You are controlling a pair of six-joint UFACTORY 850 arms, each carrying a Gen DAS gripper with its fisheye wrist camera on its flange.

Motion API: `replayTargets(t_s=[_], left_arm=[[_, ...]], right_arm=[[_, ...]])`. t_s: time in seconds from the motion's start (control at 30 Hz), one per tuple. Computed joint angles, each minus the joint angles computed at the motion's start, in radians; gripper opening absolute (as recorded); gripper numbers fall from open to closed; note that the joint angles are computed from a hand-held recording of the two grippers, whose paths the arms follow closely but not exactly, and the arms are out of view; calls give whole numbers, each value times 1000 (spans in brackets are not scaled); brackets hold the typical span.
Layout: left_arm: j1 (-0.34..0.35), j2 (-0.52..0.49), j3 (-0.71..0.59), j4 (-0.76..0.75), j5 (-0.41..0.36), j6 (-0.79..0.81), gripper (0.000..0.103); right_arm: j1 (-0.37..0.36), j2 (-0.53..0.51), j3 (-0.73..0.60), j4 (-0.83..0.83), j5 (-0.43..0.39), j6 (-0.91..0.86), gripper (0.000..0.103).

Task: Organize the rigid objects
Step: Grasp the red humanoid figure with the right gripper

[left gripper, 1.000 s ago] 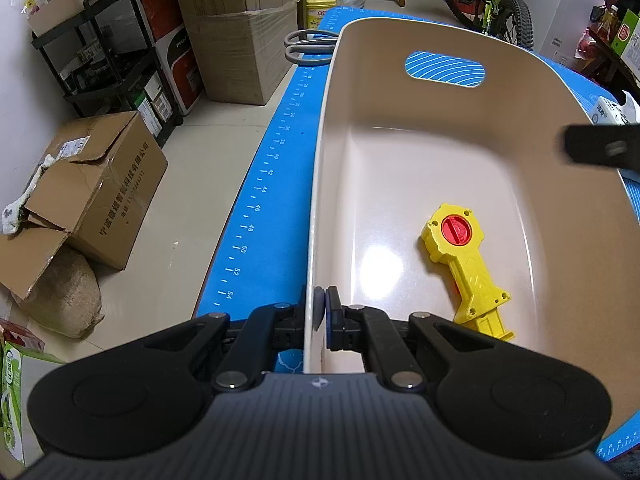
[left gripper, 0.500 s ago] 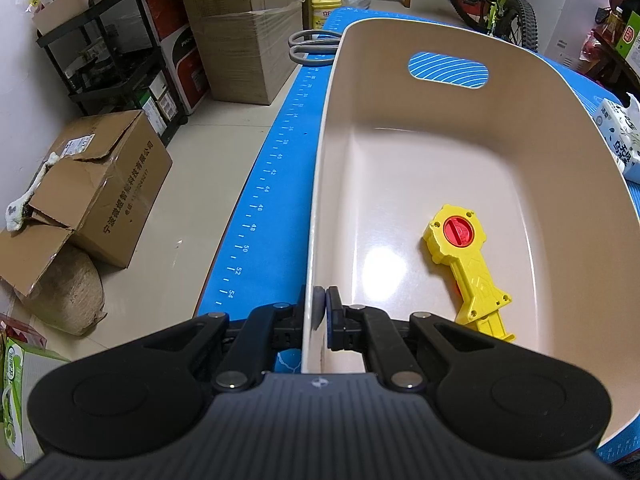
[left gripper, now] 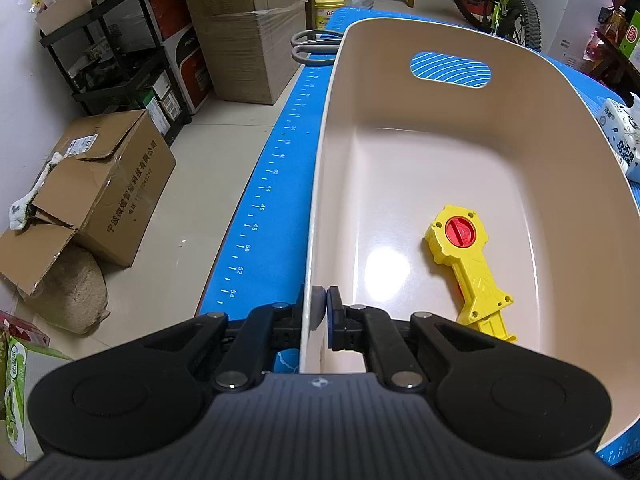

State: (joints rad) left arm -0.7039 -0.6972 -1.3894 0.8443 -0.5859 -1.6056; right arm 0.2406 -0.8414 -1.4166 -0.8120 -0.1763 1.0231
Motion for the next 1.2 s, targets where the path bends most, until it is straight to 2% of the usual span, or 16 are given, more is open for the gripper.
replayTargets(t_s=[0.07, 0.13, 0.2, 0.4, 0.6, 0.8, 0.97, 1.2], left_arm=[[0, -1, -1, 0, -1, 1, 9], [0, -1, -1, 0, -1, 1, 9], [0, -1, -1, 0, -3, 2, 9], [0, -3, -6, -5, -4, 5, 9], [0, -4, -7, -6, -4, 6, 9], [0, -4, -8, -6, -5, 4, 10], [-1, -7, -10, -5, -8, 3, 10], [-1, -9, -12, -5, -8, 3, 10]], right_arm=[[-3, 0, 1, 2, 8, 4, 62], [1, 1, 11, -138, 14, 139, 62], [2, 0, 12, -204, 21, 203, 62], [4, -5, -1, -153, 25, 146, 49], [16, -14, -13, -317, 6, 284, 50], [12, -7, -4, -262, 18, 224, 48], [15, -6, 4, -413, 20, 366, 46], [7, 11, 29, -420, 31, 380, 45]])
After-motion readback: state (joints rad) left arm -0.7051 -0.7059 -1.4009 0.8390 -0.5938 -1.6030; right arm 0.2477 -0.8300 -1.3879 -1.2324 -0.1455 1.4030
